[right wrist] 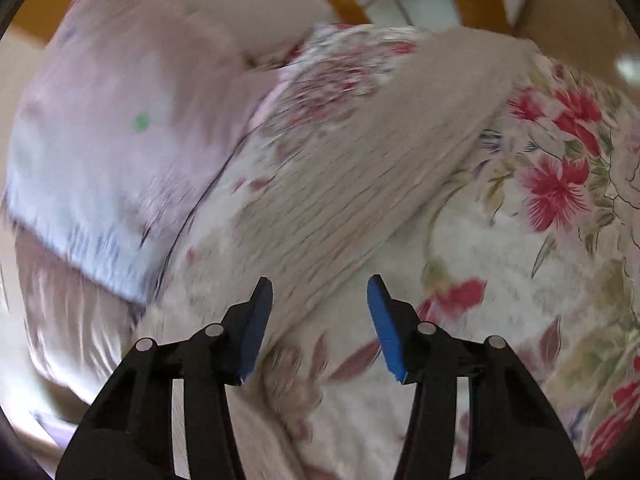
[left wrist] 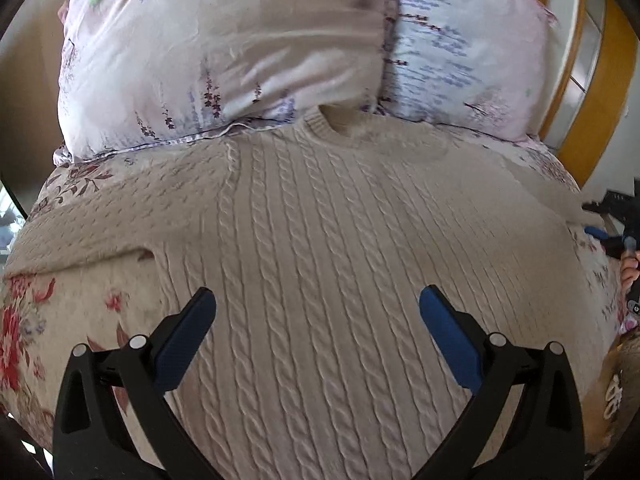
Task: Fold small clothes
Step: 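Move the right tool to a sweater sleeve and close on it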
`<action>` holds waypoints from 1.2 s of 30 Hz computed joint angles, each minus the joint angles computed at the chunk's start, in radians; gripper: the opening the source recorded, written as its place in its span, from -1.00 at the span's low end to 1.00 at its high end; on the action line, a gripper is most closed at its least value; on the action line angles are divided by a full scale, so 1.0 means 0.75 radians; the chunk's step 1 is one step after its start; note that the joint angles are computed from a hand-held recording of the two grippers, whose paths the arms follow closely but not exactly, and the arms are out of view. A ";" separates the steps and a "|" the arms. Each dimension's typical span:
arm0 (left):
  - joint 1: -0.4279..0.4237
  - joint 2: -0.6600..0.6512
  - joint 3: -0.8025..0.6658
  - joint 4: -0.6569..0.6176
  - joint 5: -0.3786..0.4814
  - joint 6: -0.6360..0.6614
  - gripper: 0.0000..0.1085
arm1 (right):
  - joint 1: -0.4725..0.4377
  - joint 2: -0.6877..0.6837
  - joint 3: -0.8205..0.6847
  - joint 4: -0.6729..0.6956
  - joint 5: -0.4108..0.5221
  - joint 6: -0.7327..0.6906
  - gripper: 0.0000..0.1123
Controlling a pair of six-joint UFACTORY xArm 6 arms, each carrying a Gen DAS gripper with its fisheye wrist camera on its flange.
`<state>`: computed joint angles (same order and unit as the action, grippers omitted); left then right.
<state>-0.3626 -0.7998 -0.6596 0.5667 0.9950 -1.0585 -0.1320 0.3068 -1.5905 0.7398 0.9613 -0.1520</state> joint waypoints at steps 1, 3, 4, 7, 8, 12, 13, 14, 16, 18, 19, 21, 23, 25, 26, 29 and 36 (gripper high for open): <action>0.033 0.009 -0.009 -0.016 -0.003 0.014 0.87 | -0.003 0.018 -0.016 -0.005 -0.005 0.033 -0.15; 0.082 0.030 -0.025 -0.030 -0.001 0.035 0.87 | -0.008 0.041 -0.034 -0.018 -0.021 0.076 -0.22; 0.104 0.046 -0.031 -0.041 -0.013 0.050 0.87 | -0.014 0.051 -0.042 -0.008 -0.031 0.082 -0.27; 0.174 0.081 -0.044 -0.084 -0.069 0.098 0.87 | -0.016 0.069 -0.055 -0.026 -0.081 0.116 -0.29; 0.187 0.090 -0.046 -0.091 -0.083 0.101 0.87 | -0.020 0.075 -0.062 -0.044 -0.100 0.127 -0.30; 0.234 0.138 -0.053 -0.058 -0.141 0.067 0.87 | -0.029 0.102 -0.088 -0.088 -0.171 0.189 -0.36; 0.243 0.147 -0.051 -0.060 -0.163 0.067 0.87 | -0.029 0.106 -0.088 -0.101 -0.197 0.200 -0.38; 0.256 0.155 -0.048 -0.070 -0.186 0.075 0.87 | -0.028 0.110 -0.091 -0.116 -0.212 0.206 -0.40; 0.280 0.178 -0.050 -0.104 -0.224 0.109 0.87 | -0.024 0.121 -0.097 -0.150 -0.233 0.214 -0.53; 0.294 0.199 -0.055 -0.133 -0.248 0.142 0.87 | -0.017 0.128 -0.100 -0.159 -0.251 0.206 -0.68; 0.302 0.210 -0.056 -0.147 -0.262 0.161 0.87 | -0.015 0.133 -0.105 -0.143 -0.252 0.188 -0.79; 0.301 0.234 -0.069 -0.125 -0.260 0.154 0.87 | -0.005 0.120 -0.087 -0.105 -0.294 0.132 -0.80; 0.304 0.243 -0.066 -0.092 -0.284 0.144 0.87 | 0.013 0.090 -0.064 -0.070 -0.349 0.051 -0.81; 0.316 0.244 -0.058 -0.101 -0.320 0.160 0.87 | 0.032 0.058 -0.048 -0.026 -0.393 -0.033 -0.81; 0.325 0.244 -0.055 -0.129 -0.340 0.184 0.87 | 0.045 0.038 -0.042 0.006 -0.412 -0.090 -0.81; 0.370 0.235 -0.031 -0.282 -0.424 0.294 0.87 | 0.094 -0.035 -0.016 0.098 -0.439 -0.262 -0.82; 0.423 0.190 0.037 -0.399 -0.577 0.288 0.87 | 0.239 -0.252 0.132 0.362 -0.247 -0.686 -0.82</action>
